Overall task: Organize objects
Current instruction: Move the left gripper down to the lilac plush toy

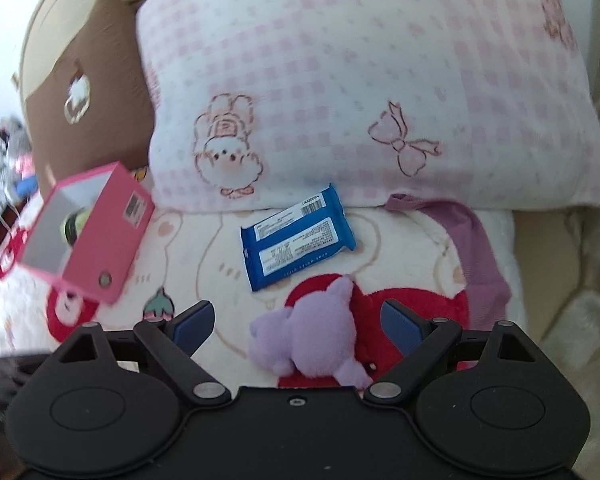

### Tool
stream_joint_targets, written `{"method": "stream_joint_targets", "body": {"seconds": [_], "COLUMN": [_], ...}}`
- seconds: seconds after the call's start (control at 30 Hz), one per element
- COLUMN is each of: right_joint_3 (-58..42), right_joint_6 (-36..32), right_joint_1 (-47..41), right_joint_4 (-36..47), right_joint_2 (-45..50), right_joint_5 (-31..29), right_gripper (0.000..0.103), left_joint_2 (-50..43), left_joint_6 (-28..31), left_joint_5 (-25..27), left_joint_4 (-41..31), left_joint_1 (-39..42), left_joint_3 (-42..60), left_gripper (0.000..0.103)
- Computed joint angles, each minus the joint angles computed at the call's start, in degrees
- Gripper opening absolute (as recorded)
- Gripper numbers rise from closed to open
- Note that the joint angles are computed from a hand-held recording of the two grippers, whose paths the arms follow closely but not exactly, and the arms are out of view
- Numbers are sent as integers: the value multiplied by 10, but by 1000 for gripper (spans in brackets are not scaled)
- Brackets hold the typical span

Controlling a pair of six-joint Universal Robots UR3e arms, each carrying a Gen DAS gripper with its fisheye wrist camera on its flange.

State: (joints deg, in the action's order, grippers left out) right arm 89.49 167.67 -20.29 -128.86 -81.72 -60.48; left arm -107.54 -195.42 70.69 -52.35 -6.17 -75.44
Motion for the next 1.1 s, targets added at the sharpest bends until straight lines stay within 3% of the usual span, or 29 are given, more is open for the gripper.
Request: {"method": "stream_joint_targets", "body": {"seconds": [0.1,0.17,0.27,0.4,0.47,0.53,0.7,0.9,1.03,1.1], "right_joint_3": [6,25,41,70,73,73,87,72,64,56], "right_joint_6": [47,92,128,119,119,118,120,92,84,81], "right_joint_1": [16,31,21,2,7,9,-1,62,72,75], "right_joint_4": [-56,-117,-141,-171,-188,-198,-204,-225,-221,-216], "right_joint_2": [32,54,76,82,89,96,94,110,120,127], "right_joint_5": [-41,-90,-86,-57,-79,-93,-35,-113,-119,-123], "right_gripper": [93,93,92,92,92,92,92,92,91,84], "left_joint_2": [-19,-36,-59,-81,-98,-112,-143,-164,-169,-172], "left_joint_6": [-23,-21,-16,-28,-34,-34,-50,-43,-45,-53], "left_joint_5": [-13,-18,-10,-17,-16,-15,-23,-62,-73,-75], "left_joint_4": [65,91,100,169,201,224,275,303,319,327], "left_joint_1": [1,-3,-13,-18,-23,-27,-26,-17,-12,-9], "left_joint_3": [-29,-35,-31,-55,-59,-60,-65,-76,-80,-80], "left_gripper": [96,84,81,81,81,74,65,44,39,39]}}
